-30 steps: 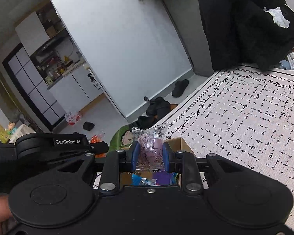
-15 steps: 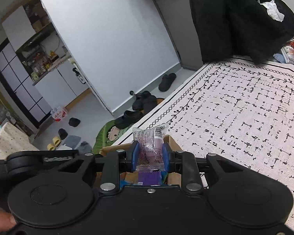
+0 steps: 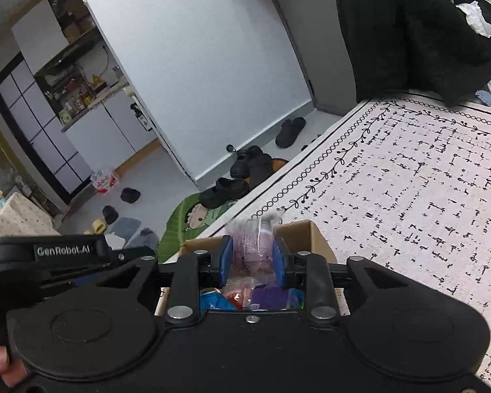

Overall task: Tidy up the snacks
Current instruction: 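Open the left gripper into the box while the right releases the purple candy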

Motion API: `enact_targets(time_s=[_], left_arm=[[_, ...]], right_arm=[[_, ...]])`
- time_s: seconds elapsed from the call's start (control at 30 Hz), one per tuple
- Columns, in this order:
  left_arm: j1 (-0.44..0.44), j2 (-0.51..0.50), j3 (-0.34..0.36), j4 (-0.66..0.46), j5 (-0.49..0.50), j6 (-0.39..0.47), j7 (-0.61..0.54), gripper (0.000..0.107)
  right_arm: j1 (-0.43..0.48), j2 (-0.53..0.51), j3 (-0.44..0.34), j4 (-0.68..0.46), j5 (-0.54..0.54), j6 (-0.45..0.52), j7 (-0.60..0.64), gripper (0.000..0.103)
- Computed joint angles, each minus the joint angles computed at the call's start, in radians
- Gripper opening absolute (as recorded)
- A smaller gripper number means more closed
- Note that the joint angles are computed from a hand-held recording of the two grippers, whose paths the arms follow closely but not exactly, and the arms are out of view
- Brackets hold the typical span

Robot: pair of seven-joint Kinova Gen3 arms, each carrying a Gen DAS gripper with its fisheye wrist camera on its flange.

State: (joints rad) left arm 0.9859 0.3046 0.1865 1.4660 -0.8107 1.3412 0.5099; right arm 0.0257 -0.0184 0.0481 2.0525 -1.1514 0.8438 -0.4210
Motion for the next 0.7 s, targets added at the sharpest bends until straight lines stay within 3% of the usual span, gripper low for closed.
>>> enact_targets(time_s=[0.07, 0.1, 0.27, 0.4, 0.5, 0.57, 0.7], left_arm=[[0.007, 0.0, 0.002, -0.002, 0.0, 0.009, 0.007, 0.042], [0.009, 0.001, 0.004, -0.004, 0.003, 0.011, 0.009, 0.045], [0.022, -0.001, 0.014, -0.023, 0.016, 0.025, -0.002, 0.051], [0.037, 0.006, 0.018, -0.069, 0.024, 0.061, -0.042, 0.067], [0.067, 0.013, 0.017, -0.102, 0.009, 0.102, -0.053, 0.077], [0.08, 0.009, 0.017, -0.113, 0.005, 0.117, -0.056, 0.082], [0.106, 0.004, 0.025, -0.147, -0.007, 0.156, -0.087, 0.085]], right_arm=[[0.006, -0.01, 0.006, -0.003, 0.004, 0.005, -0.027, 0.046], [0.009, -0.023, 0.009, 0.004, -0.004, -0.002, -0.03, 0.049], [0.015, -0.06, 0.035, -0.008, 0.058, 0.012, -0.111, 0.05], [0.012, -0.111, 0.045, -0.019, 0.142, 0.014, -0.184, 0.051], [-0.003, -0.157, 0.055, -0.038, 0.214, 0.005, -0.258, 0.062], [-0.014, -0.202, 0.053, -0.035, 0.262, -0.027, -0.31, 0.078], [-0.025, -0.27, 0.066, -0.037, 0.359, -0.041, -0.384, 0.083]])
